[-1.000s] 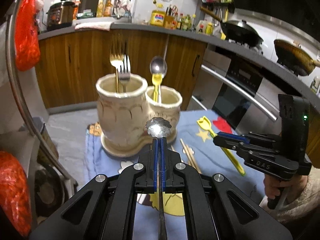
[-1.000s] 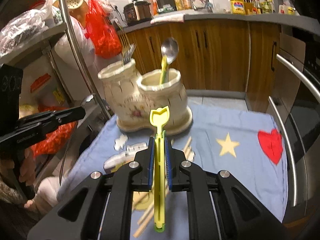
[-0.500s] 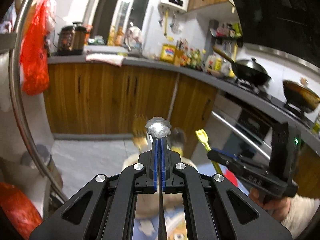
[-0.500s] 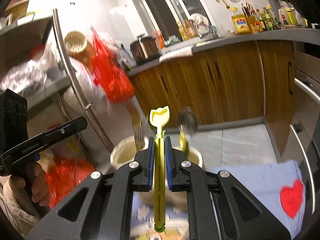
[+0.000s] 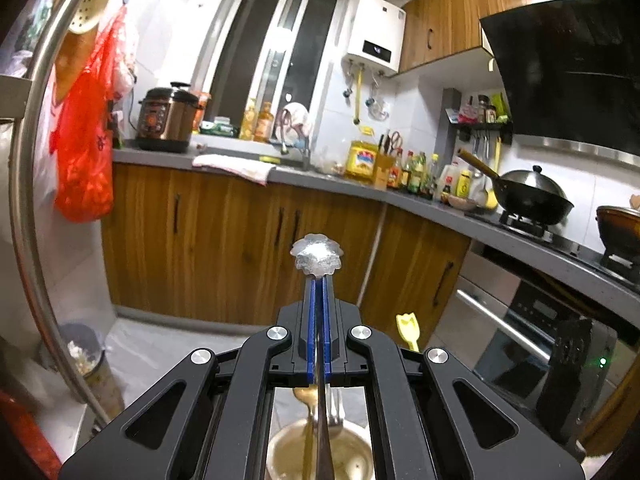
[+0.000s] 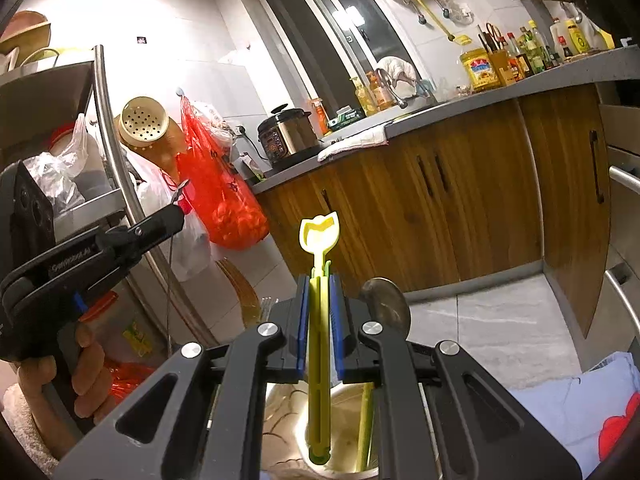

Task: Organize utensils
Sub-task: 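Lift and carry the silver spoon with left tool while right tool carries the yellow utensil to the holder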

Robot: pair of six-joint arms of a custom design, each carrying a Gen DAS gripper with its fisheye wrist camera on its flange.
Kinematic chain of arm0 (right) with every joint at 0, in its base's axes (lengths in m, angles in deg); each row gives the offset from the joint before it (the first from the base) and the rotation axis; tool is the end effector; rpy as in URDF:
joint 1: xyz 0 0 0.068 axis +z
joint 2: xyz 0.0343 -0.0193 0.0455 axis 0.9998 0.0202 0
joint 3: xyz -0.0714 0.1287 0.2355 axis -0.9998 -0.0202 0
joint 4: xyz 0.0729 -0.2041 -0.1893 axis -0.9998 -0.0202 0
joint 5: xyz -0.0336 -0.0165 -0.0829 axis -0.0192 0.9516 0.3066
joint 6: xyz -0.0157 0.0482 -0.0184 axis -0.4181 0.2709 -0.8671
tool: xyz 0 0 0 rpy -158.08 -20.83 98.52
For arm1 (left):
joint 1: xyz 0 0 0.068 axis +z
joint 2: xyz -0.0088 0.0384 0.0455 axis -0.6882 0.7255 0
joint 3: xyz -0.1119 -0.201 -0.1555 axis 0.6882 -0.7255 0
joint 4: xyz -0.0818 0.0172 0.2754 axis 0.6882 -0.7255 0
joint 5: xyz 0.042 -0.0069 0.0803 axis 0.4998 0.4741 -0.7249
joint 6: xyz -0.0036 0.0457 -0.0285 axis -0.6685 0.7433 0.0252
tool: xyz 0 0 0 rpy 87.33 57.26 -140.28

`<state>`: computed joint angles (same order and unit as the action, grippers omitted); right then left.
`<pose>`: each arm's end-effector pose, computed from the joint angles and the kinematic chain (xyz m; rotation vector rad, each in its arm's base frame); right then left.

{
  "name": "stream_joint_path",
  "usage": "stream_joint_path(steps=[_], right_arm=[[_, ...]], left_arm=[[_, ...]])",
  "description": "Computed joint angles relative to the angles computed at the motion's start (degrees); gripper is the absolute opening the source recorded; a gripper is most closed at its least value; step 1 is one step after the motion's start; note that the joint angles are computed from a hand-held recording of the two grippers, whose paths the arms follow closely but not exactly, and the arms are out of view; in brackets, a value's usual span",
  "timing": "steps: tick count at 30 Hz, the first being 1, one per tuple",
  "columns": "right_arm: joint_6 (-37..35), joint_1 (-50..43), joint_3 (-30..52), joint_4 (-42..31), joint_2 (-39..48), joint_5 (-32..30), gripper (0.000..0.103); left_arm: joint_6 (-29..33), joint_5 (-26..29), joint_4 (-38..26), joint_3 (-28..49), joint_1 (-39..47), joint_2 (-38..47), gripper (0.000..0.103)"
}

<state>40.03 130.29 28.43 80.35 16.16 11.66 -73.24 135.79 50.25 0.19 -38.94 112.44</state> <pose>0.2394 0.1834 0.2075 0.2957 1.7739 0.3484 0.3269 -0.0005 0.2844 0.5366 1.7592 -0.6932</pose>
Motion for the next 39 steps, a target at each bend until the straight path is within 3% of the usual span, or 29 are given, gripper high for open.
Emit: stream_joint_path(steps=[5, 11, 26, 34, 39], right_arm=[[-0.41, -0.83, -1.11, 4.11, 2.38, -0.92, 0.010], [0.60, -1.14, -2.04, 7.00, 4.90, -1.74, 0.010], [0.35, 2.65, -5.06, 4.32, 3.65, 4.17, 0.010], [5.25, 7.18, -4.32, -7.48, 1.52, 9.84, 0.010], [8.24, 8.23, -2.64, -13.79, 2.03, 10.44, 0.010]], left_arm=[[-2.10, -2.50, 9.25, -4.26, -1.28, -0.20, 0.004], [0.97, -2.59, 8.10, -5.53, -1.27, 0.58, 0.004], [10.04, 2.92, -3.88, -6.32, 4.21, 0.00, 0.004], [17.50, 2.78, -15.58, -4.79, 5.17, -0.77, 0.004], [20.49, 1.03, -17.97, -5.25, 4.64, -2.31, 0.004]])
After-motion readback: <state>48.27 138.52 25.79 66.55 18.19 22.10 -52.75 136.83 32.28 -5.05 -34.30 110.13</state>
